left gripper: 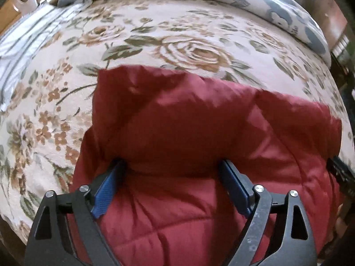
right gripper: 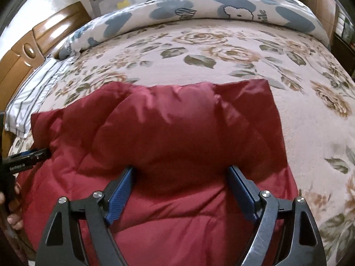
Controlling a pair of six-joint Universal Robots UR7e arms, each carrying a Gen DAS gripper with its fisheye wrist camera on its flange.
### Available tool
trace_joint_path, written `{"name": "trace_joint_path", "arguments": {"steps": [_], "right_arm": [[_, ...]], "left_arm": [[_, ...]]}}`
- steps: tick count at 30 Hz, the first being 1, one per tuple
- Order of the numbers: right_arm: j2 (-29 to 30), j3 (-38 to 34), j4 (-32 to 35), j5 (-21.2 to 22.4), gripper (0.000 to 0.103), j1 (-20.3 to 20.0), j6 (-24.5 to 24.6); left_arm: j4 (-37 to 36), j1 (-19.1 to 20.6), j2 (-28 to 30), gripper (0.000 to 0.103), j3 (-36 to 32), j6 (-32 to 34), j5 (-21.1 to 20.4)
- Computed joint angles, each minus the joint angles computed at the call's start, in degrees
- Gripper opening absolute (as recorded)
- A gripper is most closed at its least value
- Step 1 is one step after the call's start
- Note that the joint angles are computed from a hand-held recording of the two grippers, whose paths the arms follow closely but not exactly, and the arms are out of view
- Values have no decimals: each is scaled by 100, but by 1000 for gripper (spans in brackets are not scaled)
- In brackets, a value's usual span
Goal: Fold large clothes
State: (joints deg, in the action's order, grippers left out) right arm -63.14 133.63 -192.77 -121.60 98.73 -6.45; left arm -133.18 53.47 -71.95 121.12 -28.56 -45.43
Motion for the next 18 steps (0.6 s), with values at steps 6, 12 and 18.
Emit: {"name": "trace_joint_path", "arguments": {"steps": [6, 12, 18], "right_arm": [[11, 1, -166, 215, 85, -260, 141], [-10, 81, -431, 410, 85, -455, 348], [40, 146, -673, 400, 85, -524, 377]], "left_arm": [[-254, 180, 163, 96, -109, 7, -5], [-530, 299, 195, 97, -104, 4, -49], [-583, 8, -176, 95, 235, -128, 128]]}}
